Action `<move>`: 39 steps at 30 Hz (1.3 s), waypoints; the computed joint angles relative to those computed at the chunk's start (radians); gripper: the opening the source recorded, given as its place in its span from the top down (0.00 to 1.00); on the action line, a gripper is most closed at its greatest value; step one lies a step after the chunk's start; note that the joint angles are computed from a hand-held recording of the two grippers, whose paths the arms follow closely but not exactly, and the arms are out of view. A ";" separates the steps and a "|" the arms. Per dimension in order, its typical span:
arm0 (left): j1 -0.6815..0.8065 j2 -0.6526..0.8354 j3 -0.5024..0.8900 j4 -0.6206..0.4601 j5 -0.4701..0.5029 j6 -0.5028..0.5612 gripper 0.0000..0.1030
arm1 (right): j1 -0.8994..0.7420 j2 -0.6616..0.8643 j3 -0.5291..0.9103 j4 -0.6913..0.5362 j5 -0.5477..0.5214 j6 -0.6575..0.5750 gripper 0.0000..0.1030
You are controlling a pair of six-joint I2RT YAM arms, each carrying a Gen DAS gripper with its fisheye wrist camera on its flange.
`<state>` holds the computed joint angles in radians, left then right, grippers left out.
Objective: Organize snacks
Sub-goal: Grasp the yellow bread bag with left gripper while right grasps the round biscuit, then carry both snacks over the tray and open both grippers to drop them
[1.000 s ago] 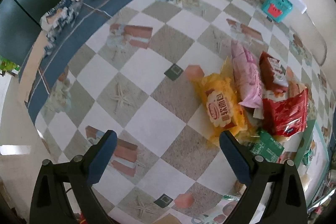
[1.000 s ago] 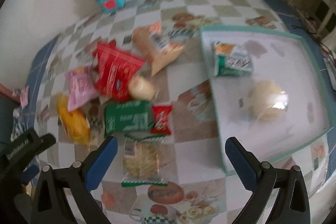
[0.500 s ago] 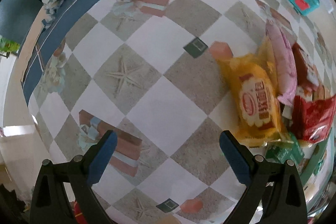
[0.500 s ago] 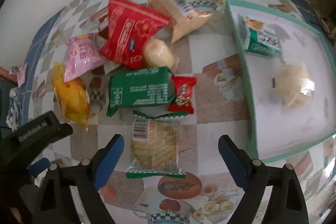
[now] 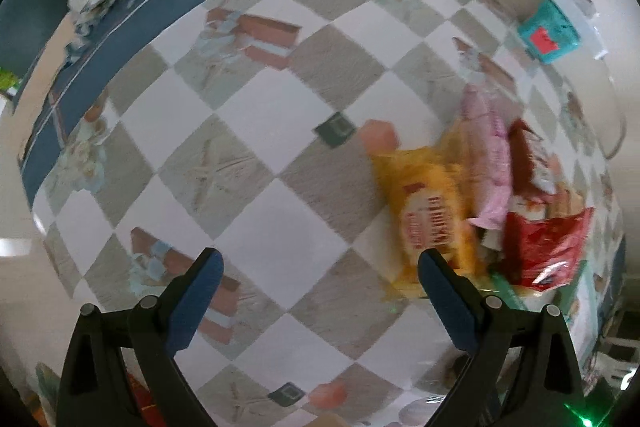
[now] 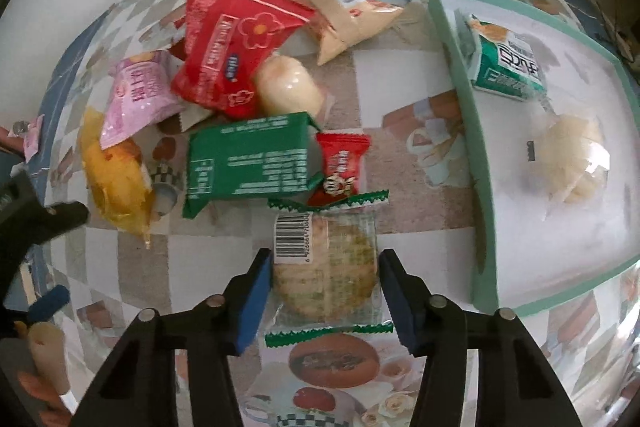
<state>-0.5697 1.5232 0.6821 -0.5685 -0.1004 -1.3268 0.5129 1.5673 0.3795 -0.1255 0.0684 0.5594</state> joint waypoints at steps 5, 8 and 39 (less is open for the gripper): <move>-0.002 0.038 0.014 0.120 0.030 0.040 0.05 | -0.054 -0.001 0.002 -0.004 -0.015 -0.041 0.46; -0.004 0.059 0.015 0.177 0.045 0.047 0.05 | -0.079 0.004 0.004 -0.001 -0.023 -0.063 0.46; -0.055 0.015 0.024 0.137 -0.025 0.001 0.54 | -0.224 -0.134 0.039 -0.126 -0.109 -0.172 0.49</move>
<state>-0.6245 1.5382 0.7058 -0.4311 -0.1259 -1.3263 0.2889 1.4330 0.4181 -0.2514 -0.0403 0.3877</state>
